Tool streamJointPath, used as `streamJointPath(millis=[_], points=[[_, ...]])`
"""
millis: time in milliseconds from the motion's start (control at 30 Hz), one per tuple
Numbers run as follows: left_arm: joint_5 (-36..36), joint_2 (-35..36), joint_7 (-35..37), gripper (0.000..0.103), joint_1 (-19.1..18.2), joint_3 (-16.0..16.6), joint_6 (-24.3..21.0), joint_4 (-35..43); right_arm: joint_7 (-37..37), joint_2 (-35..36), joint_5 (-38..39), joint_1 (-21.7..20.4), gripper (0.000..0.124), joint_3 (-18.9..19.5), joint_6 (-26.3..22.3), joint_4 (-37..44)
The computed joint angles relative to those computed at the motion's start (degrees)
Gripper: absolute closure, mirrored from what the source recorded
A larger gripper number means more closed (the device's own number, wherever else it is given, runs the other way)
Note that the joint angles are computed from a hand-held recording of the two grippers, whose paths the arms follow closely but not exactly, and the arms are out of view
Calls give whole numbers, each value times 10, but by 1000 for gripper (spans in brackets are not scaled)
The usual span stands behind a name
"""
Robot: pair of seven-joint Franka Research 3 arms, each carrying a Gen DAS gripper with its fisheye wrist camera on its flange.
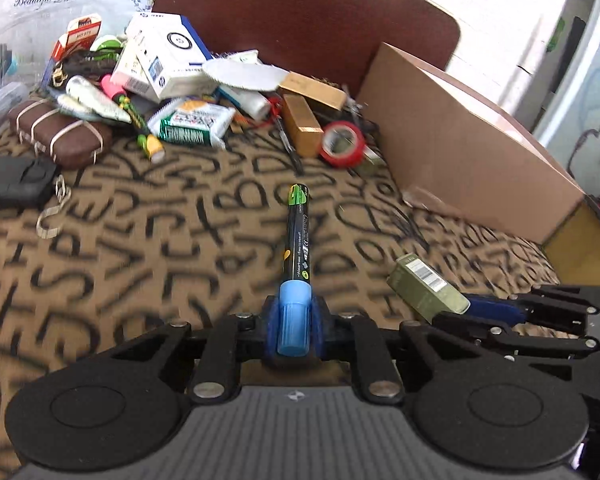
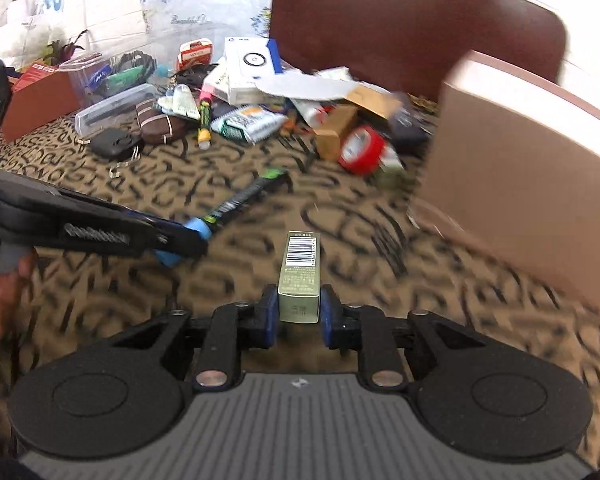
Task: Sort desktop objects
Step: 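Grasp the blue-capped marker with the left gripper while the right gripper grasps the green box, then lower the blue-capped marker and green box into the cardboard box and open both grippers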
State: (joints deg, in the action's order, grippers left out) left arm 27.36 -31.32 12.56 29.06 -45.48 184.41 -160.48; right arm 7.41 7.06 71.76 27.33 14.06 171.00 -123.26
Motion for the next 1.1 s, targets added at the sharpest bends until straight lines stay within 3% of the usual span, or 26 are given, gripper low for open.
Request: streamJointPath(millis=[100, 200, 333, 433, 600, 767, 833, 867, 900, 1100], points=[[0, -10, -1, 85, -39, 18, -21, -5, 11, -29, 3, -4, 104, -9, -21, -37], [17, -7, -20, 71, -18, -3, -40, 12, -31, -33, 46, 2, 103, -11, -8, -40], [46, 21, -41, 69, 21, -20, -46, 43, -79, -26, 96, 10, 100, -11, -2, -22], [79, 40, -47, 69, 44, -33, -63, 68, -77, -12, 84, 17, 100, -10, 15, -9], [121, 70, -51, 73, 35, -20, -92, 93, -12, 2, 18, 15, 100, -9, 18, -1], [178, 92, -74, 69, 51, -34, -114, 119, 28, 15, -30, 7, 100, -2, 17, 3], [196, 103, -71, 72, 44, -29, -128, 129, 36, 23, -41, 3, 100, 3, 20, 7], [202, 109, -65, 83, 34, -21, -136, 133, 31, 26, -37, 0, 100, 8, 22, 9], [204, 113, -62, 88, 23, -11, -144, 135, 23, 28, -29, -4, 101, 12, 22, 11], [222, 122, -83, 88, -36, 45, -134, 135, -1, 18, 15, -18, 103, 20, 4, 10]])
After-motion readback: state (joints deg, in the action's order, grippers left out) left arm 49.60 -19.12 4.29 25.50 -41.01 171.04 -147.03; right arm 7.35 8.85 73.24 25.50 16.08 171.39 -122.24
